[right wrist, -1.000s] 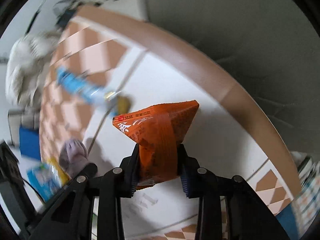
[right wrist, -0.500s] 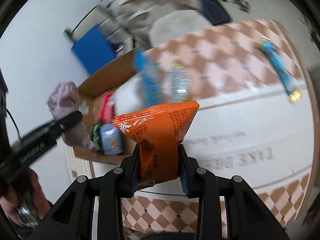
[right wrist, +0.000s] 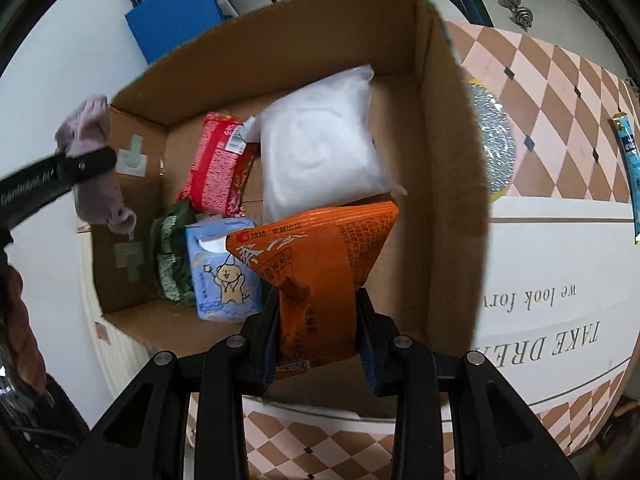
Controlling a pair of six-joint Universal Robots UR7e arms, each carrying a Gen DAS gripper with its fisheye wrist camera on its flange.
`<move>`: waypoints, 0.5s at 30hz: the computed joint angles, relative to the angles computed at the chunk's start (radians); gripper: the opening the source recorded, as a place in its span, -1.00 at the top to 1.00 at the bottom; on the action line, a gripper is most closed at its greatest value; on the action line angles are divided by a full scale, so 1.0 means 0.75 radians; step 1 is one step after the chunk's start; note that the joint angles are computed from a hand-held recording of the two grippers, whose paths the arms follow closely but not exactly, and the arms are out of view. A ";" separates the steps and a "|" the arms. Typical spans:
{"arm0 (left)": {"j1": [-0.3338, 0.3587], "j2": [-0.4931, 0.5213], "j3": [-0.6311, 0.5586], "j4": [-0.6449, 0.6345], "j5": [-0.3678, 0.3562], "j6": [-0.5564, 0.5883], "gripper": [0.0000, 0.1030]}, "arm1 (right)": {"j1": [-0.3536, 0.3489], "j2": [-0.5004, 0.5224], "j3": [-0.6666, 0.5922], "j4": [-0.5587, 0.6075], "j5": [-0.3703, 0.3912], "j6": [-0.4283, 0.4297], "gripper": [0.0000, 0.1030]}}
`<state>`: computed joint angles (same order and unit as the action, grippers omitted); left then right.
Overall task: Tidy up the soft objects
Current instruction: 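Lower the cloth and orange bag into the box and open both tools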
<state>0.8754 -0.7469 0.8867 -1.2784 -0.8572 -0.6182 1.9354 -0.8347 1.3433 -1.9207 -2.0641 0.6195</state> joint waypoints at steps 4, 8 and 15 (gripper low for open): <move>0.039 0.056 -0.065 0.015 -0.012 0.014 0.33 | -0.007 0.033 -0.019 0.026 -0.013 0.012 0.31; 0.067 0.098 -0.112 0.040 -0.036 0.012 0.33 | -0.021 0.059 -0.040 0.051 -0.018 0.029 0.31; 0.101 0.152 -0.196 0.115 -0.109 -0.013 0.24 | -0.046 0.076 -0.046 0.094 -0.007 0.055 0.29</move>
